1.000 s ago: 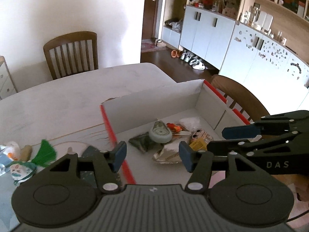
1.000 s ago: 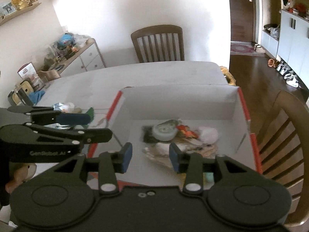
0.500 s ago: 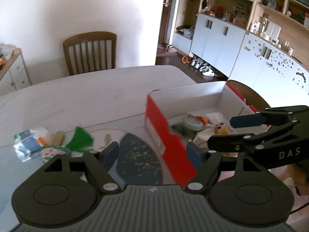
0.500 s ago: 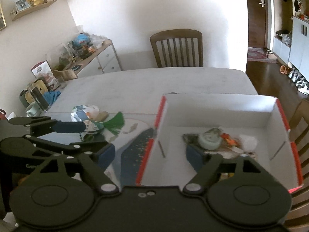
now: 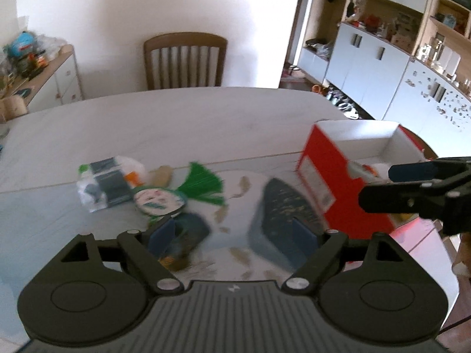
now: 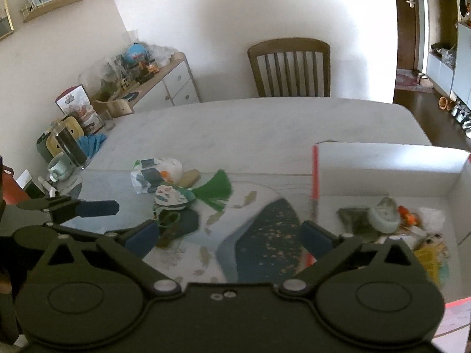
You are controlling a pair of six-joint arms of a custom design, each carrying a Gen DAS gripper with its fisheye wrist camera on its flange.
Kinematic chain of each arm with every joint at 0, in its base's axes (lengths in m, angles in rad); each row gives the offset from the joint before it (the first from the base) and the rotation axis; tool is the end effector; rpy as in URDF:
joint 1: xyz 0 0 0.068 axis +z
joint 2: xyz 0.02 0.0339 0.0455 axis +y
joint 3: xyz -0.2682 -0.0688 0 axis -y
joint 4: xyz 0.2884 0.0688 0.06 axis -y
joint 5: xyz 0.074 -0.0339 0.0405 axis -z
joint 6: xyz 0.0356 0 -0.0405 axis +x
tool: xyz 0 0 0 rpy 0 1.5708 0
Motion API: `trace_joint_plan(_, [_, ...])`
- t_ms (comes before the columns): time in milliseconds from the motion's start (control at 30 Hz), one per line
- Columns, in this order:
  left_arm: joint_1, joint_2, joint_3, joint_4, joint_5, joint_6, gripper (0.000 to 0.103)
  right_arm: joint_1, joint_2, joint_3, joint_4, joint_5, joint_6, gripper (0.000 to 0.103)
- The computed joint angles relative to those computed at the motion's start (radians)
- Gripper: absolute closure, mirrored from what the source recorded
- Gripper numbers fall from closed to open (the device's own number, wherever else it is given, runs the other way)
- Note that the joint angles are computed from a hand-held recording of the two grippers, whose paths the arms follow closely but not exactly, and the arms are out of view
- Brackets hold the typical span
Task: Organize objects
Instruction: 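Withdraw both tools from the shoebox back toward the pile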
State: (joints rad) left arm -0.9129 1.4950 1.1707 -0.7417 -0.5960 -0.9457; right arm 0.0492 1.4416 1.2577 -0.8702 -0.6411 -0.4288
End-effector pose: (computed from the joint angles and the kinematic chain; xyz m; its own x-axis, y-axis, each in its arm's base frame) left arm 0.2251 -0.2586 0.2553 -0.7096 -0.1793 -0.6814 -0.1479 0.9834 -0.1047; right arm 0.3292 0.0375 0.2966 -0.6507 -0.3657 -0.6655 -0.6653 0.6970 0.2675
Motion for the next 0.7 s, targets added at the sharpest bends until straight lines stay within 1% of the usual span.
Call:
trace_joint_plan(200, [0.040, -0.096, -0.142, 0.031, 0.005, 0.026, 0.017, 0.145, 0.007, -0.017, 0.074, 0.099, 0.121, 0.001])
trace_joint_plan(367, [0.083, -0.149, -0.257, 0.095, 0.045, 0.068, 0.017, 0.245, 0.039, 0.001, 0.123, 0.171, 0.199, 0.001])
trace_joint_plan(567, [0.121, -0.159, -0.346, 0.158, 0.072, 0.106, 0.017, 0.334, 0.104, 0.033, 0.144, 0.245, 0.253, 0.001])
trace_joint_plan(700, [0.132, -0.140, -0.380, 0.214, 0.054, 0.148, 0.017, 0.383, 0.150, 0.058, 0.152, 0.285, 0.271, 0.001])
